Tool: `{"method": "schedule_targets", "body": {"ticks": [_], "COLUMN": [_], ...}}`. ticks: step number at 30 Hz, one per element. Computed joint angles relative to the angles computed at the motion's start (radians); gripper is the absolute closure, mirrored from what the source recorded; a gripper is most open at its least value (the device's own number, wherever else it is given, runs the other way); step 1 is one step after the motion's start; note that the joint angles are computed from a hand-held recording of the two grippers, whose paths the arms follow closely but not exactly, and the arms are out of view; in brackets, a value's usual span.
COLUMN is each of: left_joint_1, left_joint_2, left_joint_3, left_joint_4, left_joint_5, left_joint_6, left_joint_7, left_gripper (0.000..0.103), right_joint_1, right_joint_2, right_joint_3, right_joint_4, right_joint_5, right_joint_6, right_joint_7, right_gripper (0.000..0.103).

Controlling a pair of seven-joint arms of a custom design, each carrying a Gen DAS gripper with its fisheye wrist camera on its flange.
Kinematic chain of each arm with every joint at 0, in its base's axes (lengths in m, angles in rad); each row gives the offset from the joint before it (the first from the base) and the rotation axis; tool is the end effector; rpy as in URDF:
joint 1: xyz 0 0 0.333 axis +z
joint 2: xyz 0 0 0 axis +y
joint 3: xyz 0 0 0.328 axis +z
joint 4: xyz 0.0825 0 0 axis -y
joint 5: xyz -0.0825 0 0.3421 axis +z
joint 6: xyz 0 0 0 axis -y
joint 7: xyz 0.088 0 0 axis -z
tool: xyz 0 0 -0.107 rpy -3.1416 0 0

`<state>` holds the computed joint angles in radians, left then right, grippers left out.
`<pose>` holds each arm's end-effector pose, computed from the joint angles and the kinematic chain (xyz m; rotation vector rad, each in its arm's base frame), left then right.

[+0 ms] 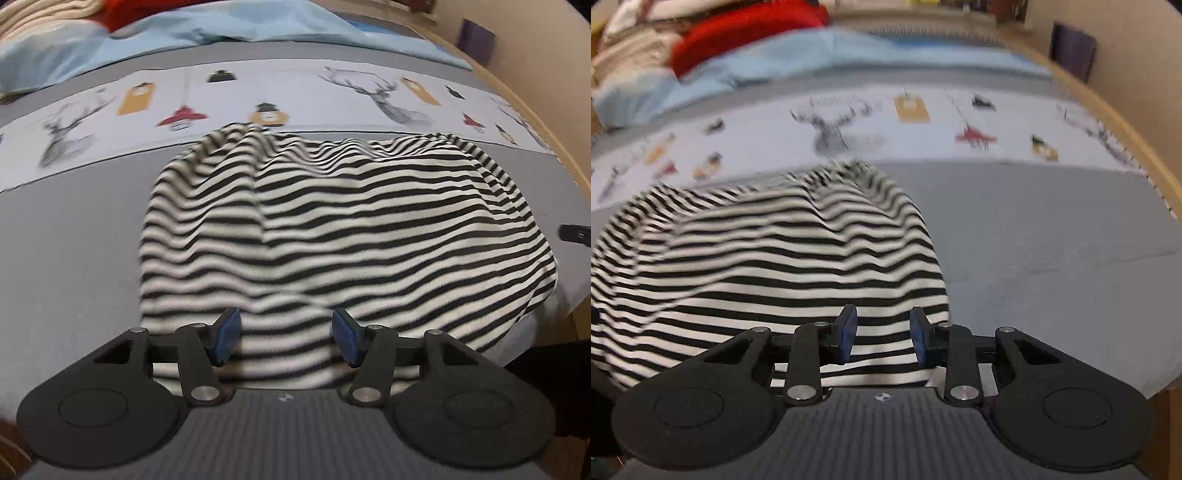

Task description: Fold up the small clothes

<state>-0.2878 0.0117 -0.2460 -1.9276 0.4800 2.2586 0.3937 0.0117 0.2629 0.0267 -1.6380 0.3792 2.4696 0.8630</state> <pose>0.4830 -0.2704 0.5428 -2.2577 1.5042 -0.4733 0.6466 0.0219 0.5526 -2.2169 1.2947 -0.4854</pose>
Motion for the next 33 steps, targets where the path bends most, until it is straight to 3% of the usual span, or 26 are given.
{"method": "schedule_targets", "body": {"ticks": [8, 10, 12, 14, 20, 22, 24, 26, 29, 33], "left_joint_1": [-0.004, 0.005, 0.024, 0.049, 0.106, 0.115, 0.115, 0.122, 0.141, 0.188], "left_joint_2": [-0.088, -0.129, -0.181, -0.221, -0.304, -0.310, -0.304, -0.294, -0.279, -0.285], "left_joint_3": [-0.026, -0.027, -0.018, -0.023, -0.023, -0.021, -0.017, -0.024, -0.038, -0.072], "left_joint_4": [-0.090, -0.139, -0.208, -0.257, -0.402, -0.433, -0.450, -0.453, -0.458, -0.494], "left_joint_5": [0.029, 0.022, -0.012, -0.028, -0.178, -0.237, -0.292, -0.317, -0.319, -0.254], "left_joint_6": [-0.037, 0.006, 0.098, 0.146, 0.281, 0.326, 0.359, 0.364, 0.368, 0.431], "left_joint_7": [-0.127, -0.176, -0.215, -0.275, -0.414, -0.441, -0.441, -0.444, -0.481, -0.622], "left_gripper": [0.043, 0.046, 0.080, 0.086, 0.084, 0.077, 0.056, 0.050, 0.050, 0.050], "right_joint_1": [0.005, 0.014, 0.022, 0.028, 0.029, 0.027, 0.025, 0.024, 0.028, 0.032], "right_joint_2": [-0.134, -0.143, -0.147, -0.155, -0.148, -0.137, -0.125, -0.115, -0.094, -0.056], "right_joint_3": [-0.005, -0.012, -0.016, -0.018, -0.028, -0.032, -0.032, -0.031, -0.030, -0.031], "right_joint_4": [-0.156, -0.175, -0.190, -0.210, -0.216, -0.202, -0.189, -0.179, -0.165, -0.135], "right_joint_5": [0.120, 0.117, 0.107, 0.098, 0.100, 0.090, 0.081, 0.061, 0.019, -0.036], "right_joint_6": [0.047, 0.048, 0.051, 0.073, 0.086, 0.070, 0.055, 0.043, 0.033, 0.019], "right_joint_7": [-0.052, -0.051, -0.063, -0.083, -0.075, -0.046, -0.027, -0.012, 0.010, 0.070], "right_gripper": [0.069, 0.068, 0.068, 0.068, 0.068, 0.068, 0.068, 0.068, 0.068, 0.068]}}
